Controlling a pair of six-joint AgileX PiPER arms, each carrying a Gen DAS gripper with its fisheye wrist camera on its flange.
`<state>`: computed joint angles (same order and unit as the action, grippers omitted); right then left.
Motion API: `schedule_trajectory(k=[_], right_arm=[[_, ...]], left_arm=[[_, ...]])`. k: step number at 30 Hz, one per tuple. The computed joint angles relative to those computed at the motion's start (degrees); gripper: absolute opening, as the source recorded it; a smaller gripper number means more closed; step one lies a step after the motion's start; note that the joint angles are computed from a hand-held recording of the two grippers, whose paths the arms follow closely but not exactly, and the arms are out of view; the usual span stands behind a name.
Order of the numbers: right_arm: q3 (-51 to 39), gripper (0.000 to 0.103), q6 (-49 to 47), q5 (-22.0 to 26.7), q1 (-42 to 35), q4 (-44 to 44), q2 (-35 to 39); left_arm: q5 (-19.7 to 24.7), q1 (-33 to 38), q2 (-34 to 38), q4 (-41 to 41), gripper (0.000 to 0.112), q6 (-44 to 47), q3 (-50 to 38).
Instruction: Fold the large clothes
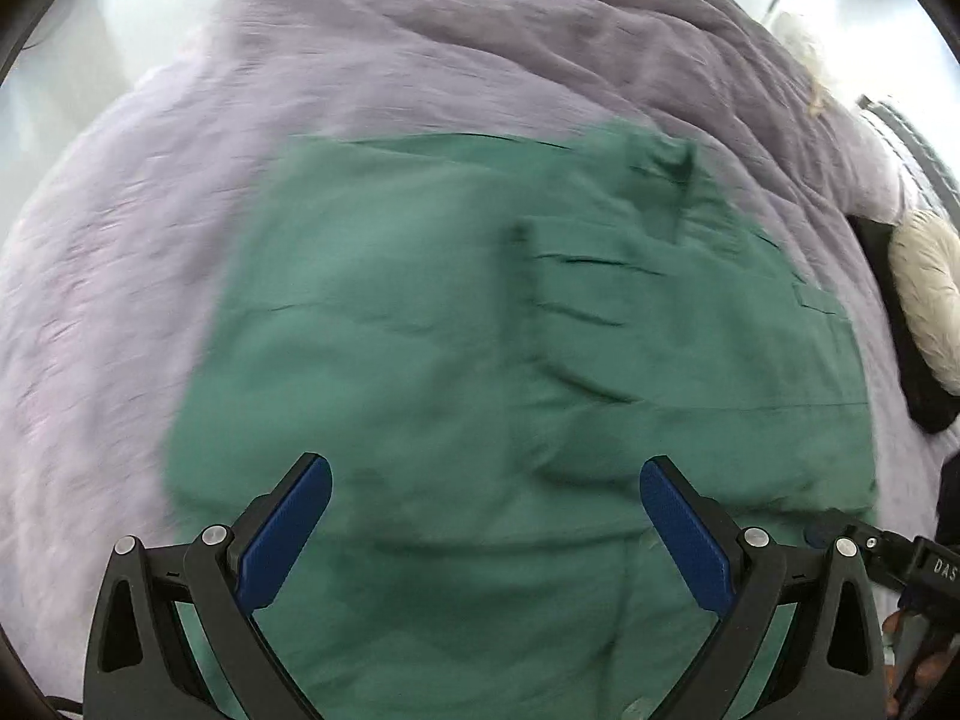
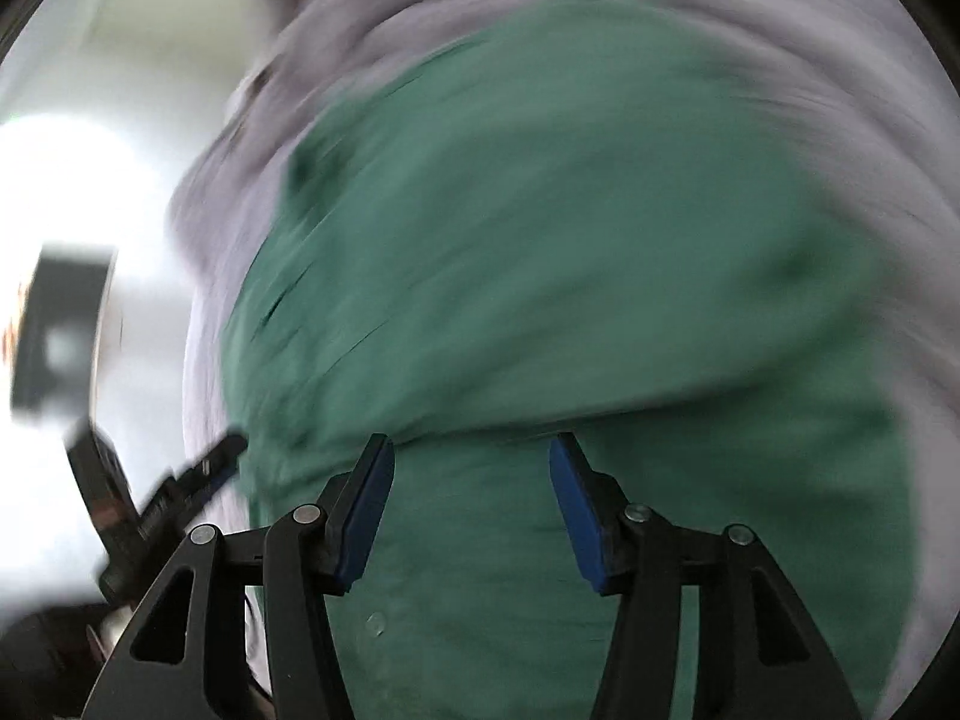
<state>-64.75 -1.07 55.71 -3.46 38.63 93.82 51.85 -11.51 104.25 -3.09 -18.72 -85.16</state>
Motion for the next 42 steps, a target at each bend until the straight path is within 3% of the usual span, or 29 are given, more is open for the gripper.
schedule_trajectory(k=[4, 8, 9, 11, 15, 18, 23, 27, 28, 29, 34, 38, 42], right_arm=[[2.63, 0.058, -2.2, -2.17, -8.84, 8.48, 0.98], [1.84, 0.057, 4.0, -10.86, -9.38, 0.57, -1.66], [1.88, 0.054, 5.97, -10.06, -11.09, 0.12, -1.31], [2.33, 0.055, 5.51, -3.99, -15.28, 4.71, -0.44], [-0.82, 0.055, -9.39, 7.55, -18.05, 6.73, -2.33], [-7.92, 0.057, -11.48, 9.04, -17.27, 2.69, -0.95], [-26.5, 0.059, -5.74, 7.56, -14.91, -0.78, 17.14], [-41.48, 0.058, -0.38, 11.87, -11.33, -5.65, 29.61], [-42.27, 0.04, -0.45, 11.59, -11.17, -4.73, 30.62], [-43.61, 0.002, -0.29, 11.67, -10.88, -4.3, 31.33], [-44.34, 0.003, 1.35, 9.0, -8.48, -14.34, 31.85], [-39.52, 0.003, 2.11, 6.06, -10.08, -12.66, 29.08], [-31.78, 0.01, -0.09, 7.81, -11.86, -12.61, 20.6]], left_arm=[[0.02, -4.54, 7.19, 4.72, 0.103, -3.26, -7.19], [2.69, -8.15, 12.74, 13.32, 0.103, -8.08, -11.82], [2.98, -8.5, 13.16, 14.15, 0.103, -8.48, -11.96], [3.71, -9.49, 13.66, 16.15, 0.103, -8.98, -12.47], [4.44, -9.66, 13.83, 16.33, 0.103, -8.78, -13.0], [4.09, -9.88, 13.3, 17.03, 0.103, -9.71, -12.0], [4.28, -10.96, 13.53, 18.59, 0.103, -12.05, -11.9], [5.19, -10.82, 14.02, 18.09, 0.103, -11.45, -12.72], [5.64, -10.65, 14.14, 17.59, 0.103, -10.78, -13.09], [5.91, -10.48, 14.19, 17.13, 0.103, -10.22, -13.32], [5.21, -9.61, 14.86, 16.18, 0.103, -8.27, -14.01], [4.02, -10.5, 15.39, 18.38, 0.103, -8.63, -13.68], [3.27, -9.72, 13.77, 17.47, 0.103, -7.48, -12.27]])
